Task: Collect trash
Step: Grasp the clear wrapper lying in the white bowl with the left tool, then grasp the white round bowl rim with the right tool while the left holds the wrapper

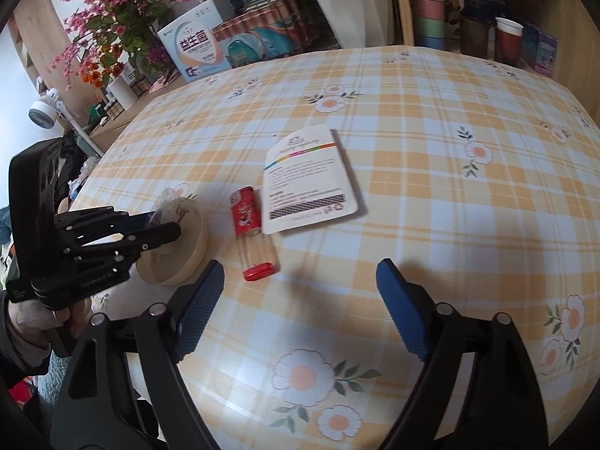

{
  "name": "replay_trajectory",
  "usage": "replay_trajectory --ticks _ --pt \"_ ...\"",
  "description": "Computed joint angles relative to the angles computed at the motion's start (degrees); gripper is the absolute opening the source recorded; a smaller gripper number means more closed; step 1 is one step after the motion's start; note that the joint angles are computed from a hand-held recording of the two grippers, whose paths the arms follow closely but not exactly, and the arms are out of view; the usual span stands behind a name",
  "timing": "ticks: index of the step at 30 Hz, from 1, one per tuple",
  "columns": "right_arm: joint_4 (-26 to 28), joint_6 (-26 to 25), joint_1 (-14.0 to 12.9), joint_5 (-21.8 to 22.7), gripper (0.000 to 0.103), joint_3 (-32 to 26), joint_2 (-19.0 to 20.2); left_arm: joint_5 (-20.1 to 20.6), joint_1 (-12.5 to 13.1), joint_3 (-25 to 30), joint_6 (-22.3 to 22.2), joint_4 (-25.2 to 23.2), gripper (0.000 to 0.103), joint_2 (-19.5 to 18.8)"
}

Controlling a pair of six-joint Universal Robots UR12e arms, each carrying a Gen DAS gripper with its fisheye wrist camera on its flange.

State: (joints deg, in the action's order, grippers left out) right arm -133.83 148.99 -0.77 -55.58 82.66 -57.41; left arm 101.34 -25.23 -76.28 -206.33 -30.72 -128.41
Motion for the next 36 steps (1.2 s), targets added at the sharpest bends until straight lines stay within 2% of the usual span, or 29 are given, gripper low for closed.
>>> replay_trajectory --ticks 8,11,12,15,19,23,26,29,35,36 --pt "3.05 -3.89 2.43 0.88 0.080 0.53 -0.64 2.42 -0.24 -7.00 -6.82 8.88 0.020 4.65" --pt "3.97 -4.99 3.74 0.60 0.097 0.31 -0.72 4.94 -0.33 -10.21 -9.86 10.43 0.020 6.74" --pt "3.88 -5.43 4.09 0.90 0.097 0.41 -0.81 5.49 -0.33 -11.15 -10.77 10.79 0.020 7.31" --pt "4.17 -7.54 5.95 -1.99 0.097 -0.03 -0.71 7.86 -0.49 -14.51 -14.33 11.60 0.020 9.31" --pt "3.55 -7.63 7.77 -6.13 0.097 -0.48 -0.12 9.36 -0.61 -17.95 -18.19 12.32 0.020 11.23" --pt "4.08 -8.37 9.13 -8.62 0.097 -1.41 0.51 10.15 -0.66 -20.45 -20.43 13.71 0.020 12.54" --pt "4.57 -9.44 9.55 -8.22 0.097 -1.32 0.34 10.31 -0.61 -21.60 -21.35 15.03 0.020 13.10" --pt "2.57 -8.00 10.20 -11.33 0.097 -1.04 0.45 10.48 -0.58 -22.29 -21.94 15.97 0.020 13.41" --pt "1.19 -6.23 10.71 -13.49 0.096 -1.09 0.64 10.24 -0.91 -23.19 -22.56 17.41 0.020 13.85" --pt "1.27 -5.98 10.64 -13.22 0.092 -1.08 0.61 10.17 -0.93 -23.33 -22.60 17.59 0.020 13.93"
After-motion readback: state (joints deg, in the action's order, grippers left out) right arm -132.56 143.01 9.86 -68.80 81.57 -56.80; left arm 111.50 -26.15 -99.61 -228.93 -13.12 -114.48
